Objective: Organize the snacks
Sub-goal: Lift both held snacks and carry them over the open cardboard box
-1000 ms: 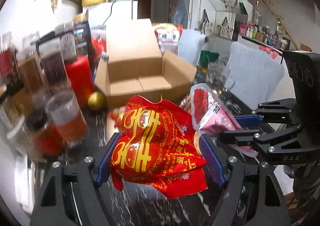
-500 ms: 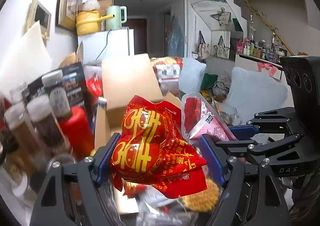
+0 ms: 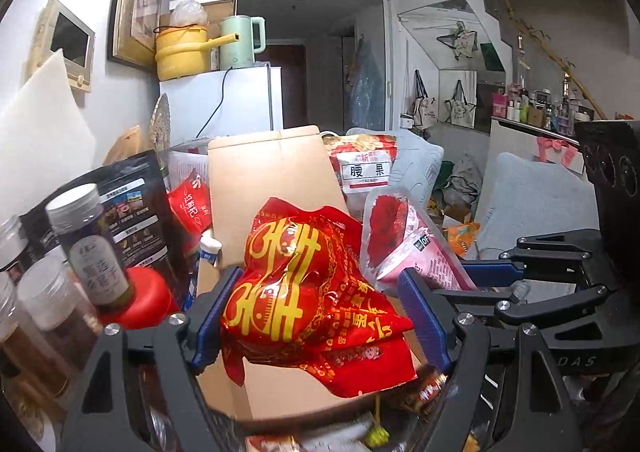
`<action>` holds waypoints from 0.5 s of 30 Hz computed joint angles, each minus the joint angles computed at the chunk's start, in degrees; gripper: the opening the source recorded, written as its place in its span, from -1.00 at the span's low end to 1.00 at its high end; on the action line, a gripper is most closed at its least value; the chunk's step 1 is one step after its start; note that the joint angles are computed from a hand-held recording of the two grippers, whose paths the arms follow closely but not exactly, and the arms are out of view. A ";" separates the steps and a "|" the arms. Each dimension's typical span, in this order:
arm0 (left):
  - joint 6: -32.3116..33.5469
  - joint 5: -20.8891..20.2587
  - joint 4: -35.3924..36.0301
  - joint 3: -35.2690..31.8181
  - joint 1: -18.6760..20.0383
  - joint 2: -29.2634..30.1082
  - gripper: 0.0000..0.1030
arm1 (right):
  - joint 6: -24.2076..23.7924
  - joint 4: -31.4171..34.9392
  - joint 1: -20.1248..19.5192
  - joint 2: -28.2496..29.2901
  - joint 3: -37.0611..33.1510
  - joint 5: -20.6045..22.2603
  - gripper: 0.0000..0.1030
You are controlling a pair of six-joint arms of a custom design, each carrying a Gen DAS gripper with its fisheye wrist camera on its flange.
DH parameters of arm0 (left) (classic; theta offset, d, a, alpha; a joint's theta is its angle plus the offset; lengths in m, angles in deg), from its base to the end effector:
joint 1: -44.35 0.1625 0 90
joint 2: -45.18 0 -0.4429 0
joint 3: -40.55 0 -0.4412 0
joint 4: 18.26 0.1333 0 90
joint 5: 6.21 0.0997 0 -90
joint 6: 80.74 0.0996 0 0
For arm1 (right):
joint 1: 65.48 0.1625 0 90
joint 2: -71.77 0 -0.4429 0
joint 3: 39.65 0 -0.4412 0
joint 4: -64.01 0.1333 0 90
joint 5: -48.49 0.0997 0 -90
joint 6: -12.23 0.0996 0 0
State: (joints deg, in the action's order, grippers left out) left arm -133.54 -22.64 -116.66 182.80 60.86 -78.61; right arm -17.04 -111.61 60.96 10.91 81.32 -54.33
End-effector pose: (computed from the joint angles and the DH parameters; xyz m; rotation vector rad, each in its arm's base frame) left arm -0.1895 -0.2948 0.3457 0.5093 2.0260 -1.3076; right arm 0.4264 -0.3904 0.1221 1.4976 -2.4536 0.6694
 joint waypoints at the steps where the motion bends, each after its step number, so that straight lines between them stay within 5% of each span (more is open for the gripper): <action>1: 2.99 0.09 -3.95 0.39 0.99 0.56 0.53 | 0.02 -0.12 -0.20 0.61 -0.61 0.01 -0.45; 6: 18.07 0.18 -24.68 1.35 6.93 5.72 0.53 | 1.08 -0.62 -1.60 3.81 -3.33 0.57 -0.45; 15: 30.24 -2.77 -42.83 0.44 15.25 13.59 0.53 | 2.96 -1.14 -3.49 8.37 -6.67 -0.87 -0.45</action>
State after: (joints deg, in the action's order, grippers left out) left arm -103.30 -25.41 -159.49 183.24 76.11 -65.02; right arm -14.08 -112.75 57.47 19.28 74.65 -55.20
